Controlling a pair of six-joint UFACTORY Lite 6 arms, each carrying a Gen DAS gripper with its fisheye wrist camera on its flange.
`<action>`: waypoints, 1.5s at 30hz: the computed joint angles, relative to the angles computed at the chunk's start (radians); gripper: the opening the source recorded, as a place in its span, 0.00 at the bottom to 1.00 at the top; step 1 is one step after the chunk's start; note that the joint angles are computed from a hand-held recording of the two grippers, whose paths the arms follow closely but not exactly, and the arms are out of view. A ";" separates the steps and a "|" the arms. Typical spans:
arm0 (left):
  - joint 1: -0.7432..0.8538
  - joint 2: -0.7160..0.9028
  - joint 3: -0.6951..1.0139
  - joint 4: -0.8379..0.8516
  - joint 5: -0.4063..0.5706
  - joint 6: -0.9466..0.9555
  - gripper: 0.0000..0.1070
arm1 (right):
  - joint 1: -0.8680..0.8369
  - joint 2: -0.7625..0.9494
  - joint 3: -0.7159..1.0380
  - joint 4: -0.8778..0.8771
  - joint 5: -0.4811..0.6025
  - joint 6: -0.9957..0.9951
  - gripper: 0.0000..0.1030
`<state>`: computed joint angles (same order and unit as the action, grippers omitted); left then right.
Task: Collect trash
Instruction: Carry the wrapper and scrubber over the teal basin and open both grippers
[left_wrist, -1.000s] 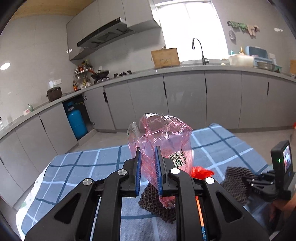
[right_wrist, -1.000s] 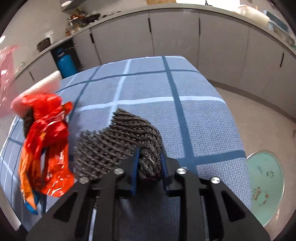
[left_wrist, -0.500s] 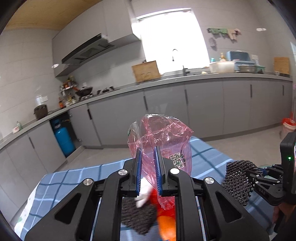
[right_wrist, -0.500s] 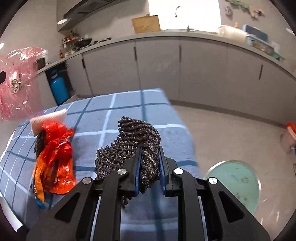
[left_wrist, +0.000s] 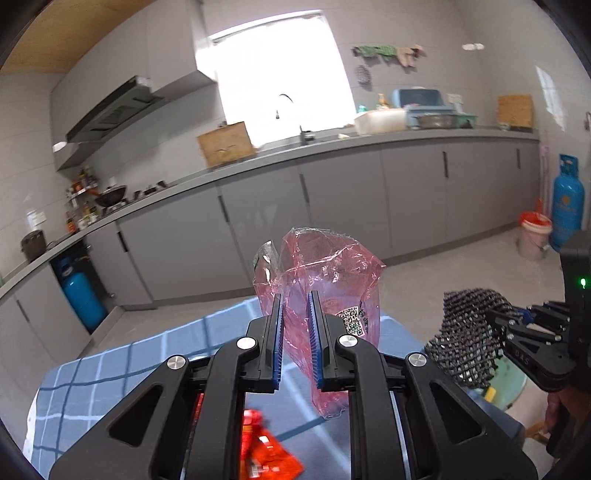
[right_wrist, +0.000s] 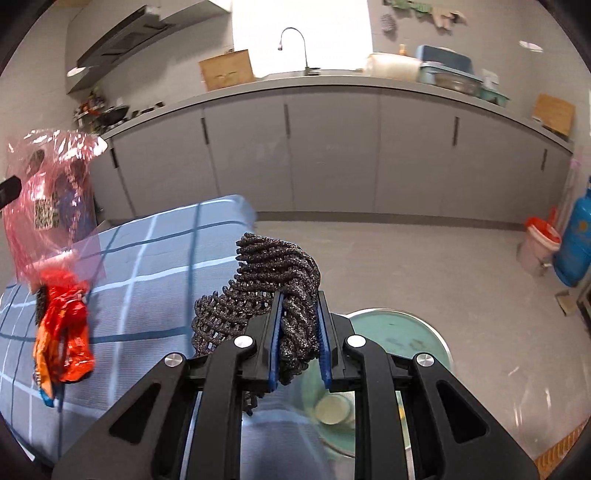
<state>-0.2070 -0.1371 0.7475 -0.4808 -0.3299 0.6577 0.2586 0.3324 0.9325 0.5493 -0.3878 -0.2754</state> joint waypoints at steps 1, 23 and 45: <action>-0.018 0.013 0.001 -0.018 -0.011 0.017 0.13 | -0.010 0.000 -0.007 -0.012 -0.005 0.012 0.18; -0.313 0.419 0.234 -0.093 -0.035 0.017 0.13 | -0.289 0.084 -0.096 -0.362 -0.085 0.308 0.18; -0.350 0.741 0.528 -0.199 0.065 0.156 0.27 | -0.366 0.302 0.030 -0.421 -0.107 0.349 0.33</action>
<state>-0.5571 0.6039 1.2755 -0.6799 -0.2645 0.8134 -0.1076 0.6343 0.9621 0.1279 -0.4947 0.0739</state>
